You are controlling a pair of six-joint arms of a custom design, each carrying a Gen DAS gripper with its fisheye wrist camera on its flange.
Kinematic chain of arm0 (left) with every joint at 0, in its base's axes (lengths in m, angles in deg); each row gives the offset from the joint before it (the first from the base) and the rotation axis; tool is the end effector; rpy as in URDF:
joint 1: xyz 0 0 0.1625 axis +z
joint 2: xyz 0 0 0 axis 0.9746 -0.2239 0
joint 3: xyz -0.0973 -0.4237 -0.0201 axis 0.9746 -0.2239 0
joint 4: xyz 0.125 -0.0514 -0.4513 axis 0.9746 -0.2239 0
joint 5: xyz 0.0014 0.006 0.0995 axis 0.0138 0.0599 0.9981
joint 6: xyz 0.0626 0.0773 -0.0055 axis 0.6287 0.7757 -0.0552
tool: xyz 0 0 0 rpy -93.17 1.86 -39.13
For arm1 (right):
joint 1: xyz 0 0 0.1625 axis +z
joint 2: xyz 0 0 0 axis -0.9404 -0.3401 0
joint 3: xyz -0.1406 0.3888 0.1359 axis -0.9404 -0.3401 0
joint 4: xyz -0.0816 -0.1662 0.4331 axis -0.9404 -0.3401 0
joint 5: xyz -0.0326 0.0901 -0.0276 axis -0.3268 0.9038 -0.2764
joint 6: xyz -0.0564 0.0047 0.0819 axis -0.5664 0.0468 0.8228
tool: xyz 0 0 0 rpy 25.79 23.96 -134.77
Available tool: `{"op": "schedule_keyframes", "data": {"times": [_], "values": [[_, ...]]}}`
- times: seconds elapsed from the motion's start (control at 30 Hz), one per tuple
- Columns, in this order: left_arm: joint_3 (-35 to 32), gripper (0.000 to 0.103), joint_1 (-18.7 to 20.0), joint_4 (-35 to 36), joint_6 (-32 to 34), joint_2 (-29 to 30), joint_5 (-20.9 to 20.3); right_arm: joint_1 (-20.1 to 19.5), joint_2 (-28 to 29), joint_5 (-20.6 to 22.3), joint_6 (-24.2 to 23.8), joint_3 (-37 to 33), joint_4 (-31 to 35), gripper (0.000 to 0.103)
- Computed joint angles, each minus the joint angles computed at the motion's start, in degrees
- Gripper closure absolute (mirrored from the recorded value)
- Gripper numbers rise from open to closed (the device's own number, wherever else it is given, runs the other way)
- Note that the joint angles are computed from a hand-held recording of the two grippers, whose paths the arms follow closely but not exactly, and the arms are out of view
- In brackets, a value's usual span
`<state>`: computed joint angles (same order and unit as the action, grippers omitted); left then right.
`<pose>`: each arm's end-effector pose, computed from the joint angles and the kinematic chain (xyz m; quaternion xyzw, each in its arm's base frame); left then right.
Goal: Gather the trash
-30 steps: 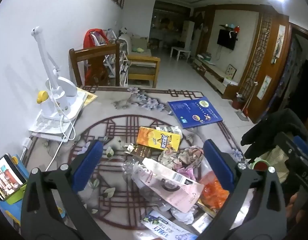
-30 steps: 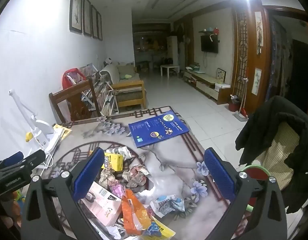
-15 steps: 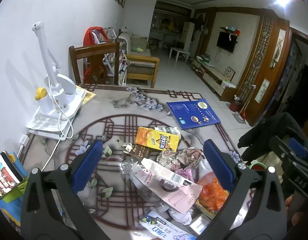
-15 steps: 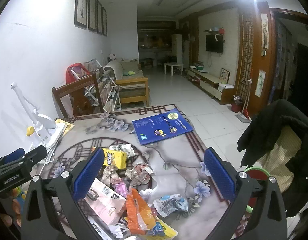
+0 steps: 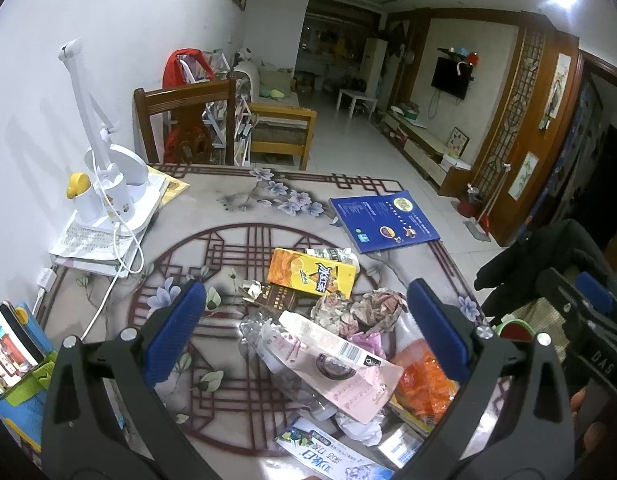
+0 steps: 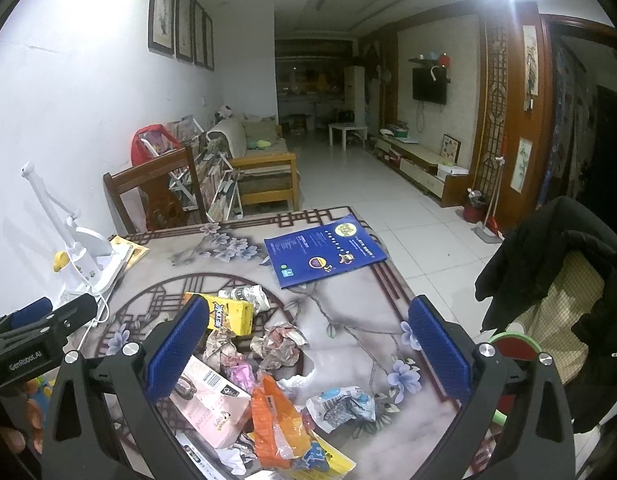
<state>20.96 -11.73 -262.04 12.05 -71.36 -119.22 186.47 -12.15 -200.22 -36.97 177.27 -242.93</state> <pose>-0.0976 -0.6682 0.3122 0.1920 0.8653 -0.3935 0.2440 0.3663 -0.6143 0.0552 0.1117 -0.7971 0.4774 0.3525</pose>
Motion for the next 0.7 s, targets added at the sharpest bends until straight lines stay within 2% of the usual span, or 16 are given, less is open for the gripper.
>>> {"op": "schedule_keyframes", "data": {"times": [0.7], "values": [[0.0, 0.004, -0.3, 1.0, -0.3, 0.2, -0.1, -0.2, -0.9, -0.2, 1.3, 1.3, -0.7, 0.007]]}}
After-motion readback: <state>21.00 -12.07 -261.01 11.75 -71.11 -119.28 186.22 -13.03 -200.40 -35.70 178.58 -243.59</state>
